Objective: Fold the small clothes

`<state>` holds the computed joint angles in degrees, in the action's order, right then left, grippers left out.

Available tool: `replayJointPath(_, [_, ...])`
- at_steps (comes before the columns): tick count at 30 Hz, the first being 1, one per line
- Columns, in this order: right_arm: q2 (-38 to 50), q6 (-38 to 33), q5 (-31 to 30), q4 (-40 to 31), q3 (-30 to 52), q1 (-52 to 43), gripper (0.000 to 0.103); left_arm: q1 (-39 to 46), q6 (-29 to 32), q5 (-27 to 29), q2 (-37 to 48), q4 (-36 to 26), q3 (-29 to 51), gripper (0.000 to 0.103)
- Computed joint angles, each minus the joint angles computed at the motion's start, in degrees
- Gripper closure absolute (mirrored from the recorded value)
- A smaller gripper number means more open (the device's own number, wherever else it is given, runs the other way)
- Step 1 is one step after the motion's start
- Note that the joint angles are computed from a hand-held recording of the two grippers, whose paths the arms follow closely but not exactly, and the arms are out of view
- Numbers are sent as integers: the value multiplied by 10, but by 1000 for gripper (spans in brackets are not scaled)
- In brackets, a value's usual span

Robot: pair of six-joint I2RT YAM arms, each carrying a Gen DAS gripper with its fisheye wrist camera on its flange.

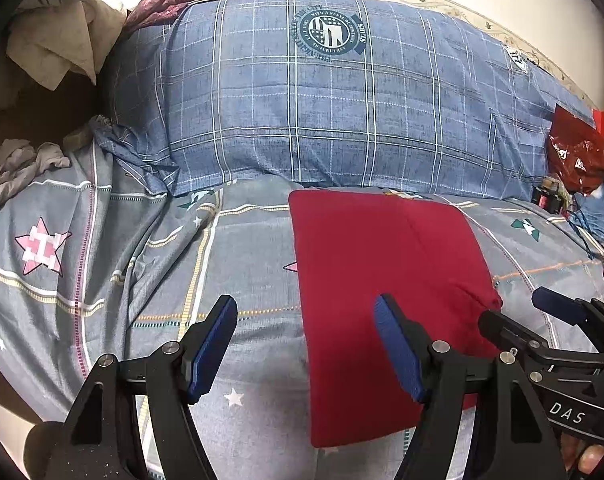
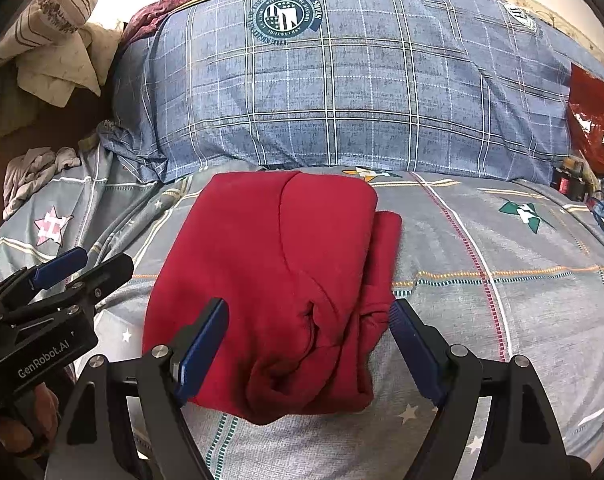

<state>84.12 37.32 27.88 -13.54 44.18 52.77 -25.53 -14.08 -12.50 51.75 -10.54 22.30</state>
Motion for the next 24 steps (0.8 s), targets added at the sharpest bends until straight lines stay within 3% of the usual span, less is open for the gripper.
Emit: replayJointPath(24, [34, -3, -13, -4, 26, -1, 19, -7, -10, -10, 44, 18, 12, 32])
